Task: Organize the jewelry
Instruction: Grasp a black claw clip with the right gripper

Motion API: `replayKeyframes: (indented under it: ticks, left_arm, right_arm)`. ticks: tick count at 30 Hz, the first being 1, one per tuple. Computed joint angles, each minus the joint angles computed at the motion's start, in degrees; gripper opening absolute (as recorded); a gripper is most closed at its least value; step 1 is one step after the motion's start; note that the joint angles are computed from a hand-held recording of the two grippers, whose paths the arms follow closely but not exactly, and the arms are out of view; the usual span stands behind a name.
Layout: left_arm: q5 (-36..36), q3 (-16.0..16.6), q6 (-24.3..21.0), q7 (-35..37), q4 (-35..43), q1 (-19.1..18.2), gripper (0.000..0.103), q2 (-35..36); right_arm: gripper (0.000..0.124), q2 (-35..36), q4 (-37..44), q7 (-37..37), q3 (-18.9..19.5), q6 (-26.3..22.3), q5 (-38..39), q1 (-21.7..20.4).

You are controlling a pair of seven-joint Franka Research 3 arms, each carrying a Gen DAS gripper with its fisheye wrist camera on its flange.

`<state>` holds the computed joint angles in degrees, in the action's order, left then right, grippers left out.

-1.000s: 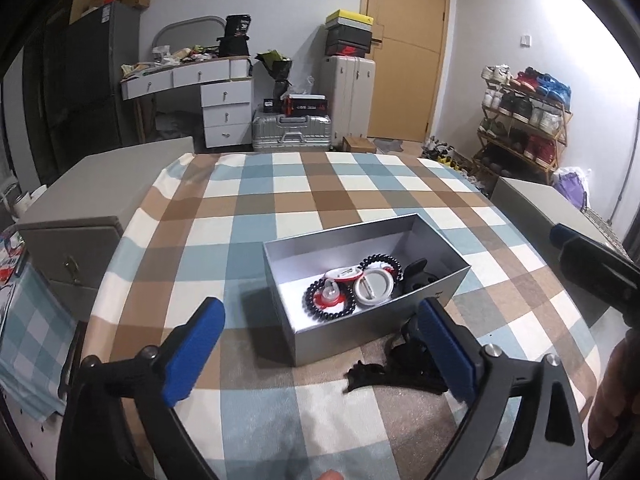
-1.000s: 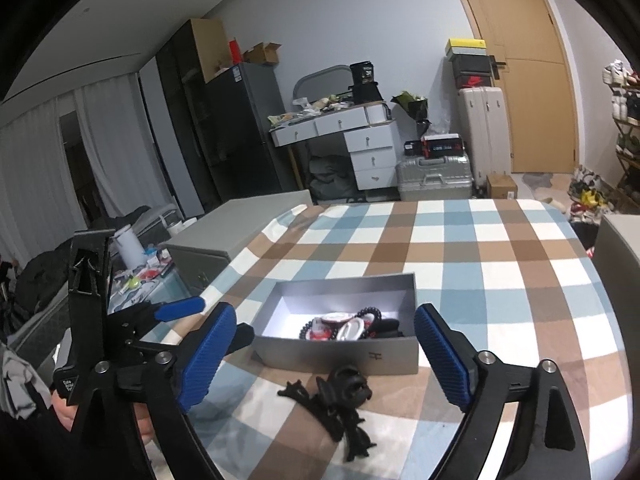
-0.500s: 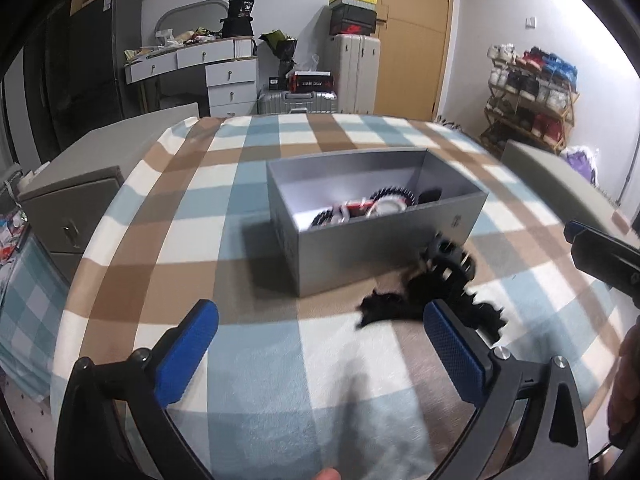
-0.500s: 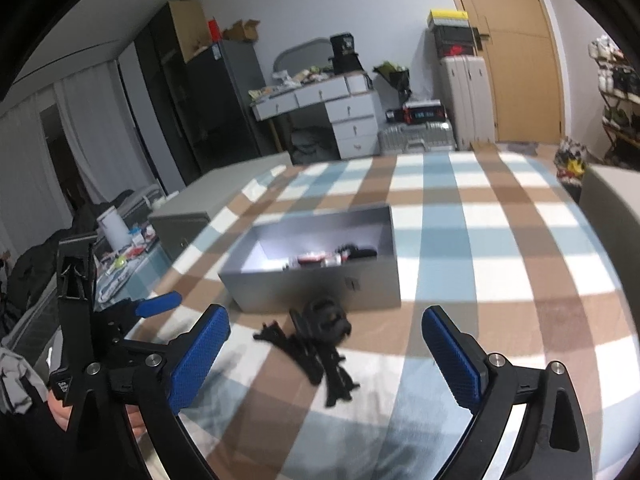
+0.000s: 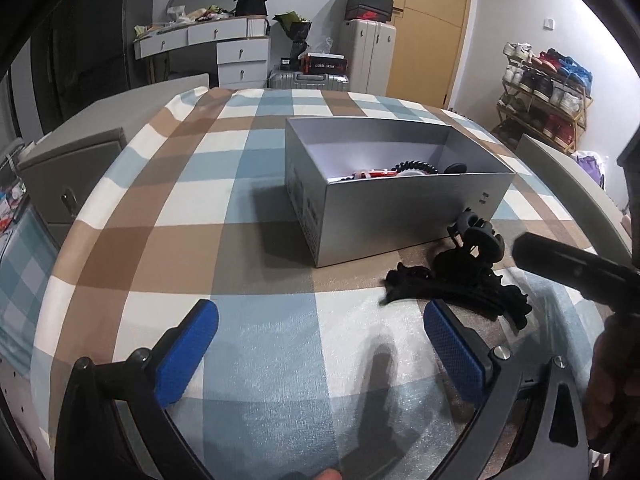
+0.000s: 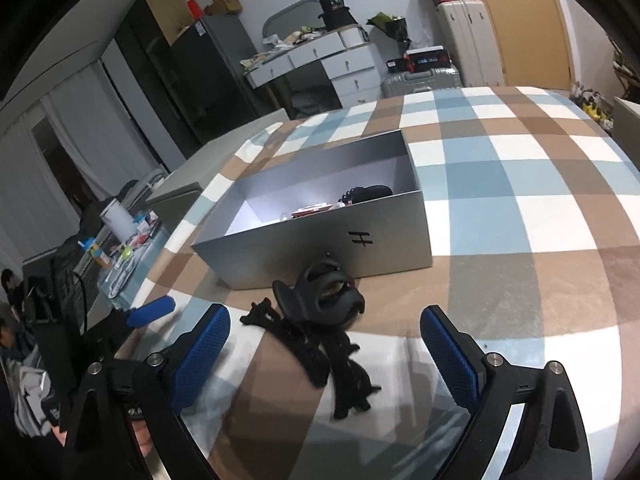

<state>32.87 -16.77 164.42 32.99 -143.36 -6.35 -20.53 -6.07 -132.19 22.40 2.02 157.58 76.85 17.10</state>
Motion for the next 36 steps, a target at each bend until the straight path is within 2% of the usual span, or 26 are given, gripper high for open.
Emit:
replayKeyframes:
  ticks: [9, 14, 24, 32, 34, 36]
  left_arm:
    - [-0.05, 0.01, -0.32, -0.01, -0.32, -0.26, 0.100, -0.48]
    - [-0.05, 0.13, -0.14, 0.28, -0.05, -0.24, 0.100, -0.13]
    - [-0.98, 0.58, -1.68, 1.03, 0.34, -0.94, 0.100, -0.17]
    - [-6.58, 2.91, -0.42, 7.14, 1.09, -4.20, 0.100, 0.76]
    - [-9.11, 4.26, 0.76, 10.26, 1.30, -5.93, 0.100, 1.34]
    - [-14.21, 7.28, 3.21, 16.19, 1.11, -9.64, 0.100, 2.12]
  right_arm:
    - [0.080, 2.71, 2.40, 2.74, 0.68, -0.87, -2.73, -0.23]
    - [0.056, 3.39, 2.91, 5.14, 0.82, -1.41, -4.40, -0.66]
    - [0.055, 1.69, 1.88, 0.64, 0.19, -3.14, 0.83, -1.30]
    - [0.055, -1.51, -0.10, -4.36, -0.93, -3.06, 6.87, -1.66]
    - [0.055, -1.85, -0.50, -4.51, -1.02, -2.09, 7.38, -1.76]
    - [0.055, -2.02, -0.84, -3.98, -1.37, -2.35, 7.35, -2.05]
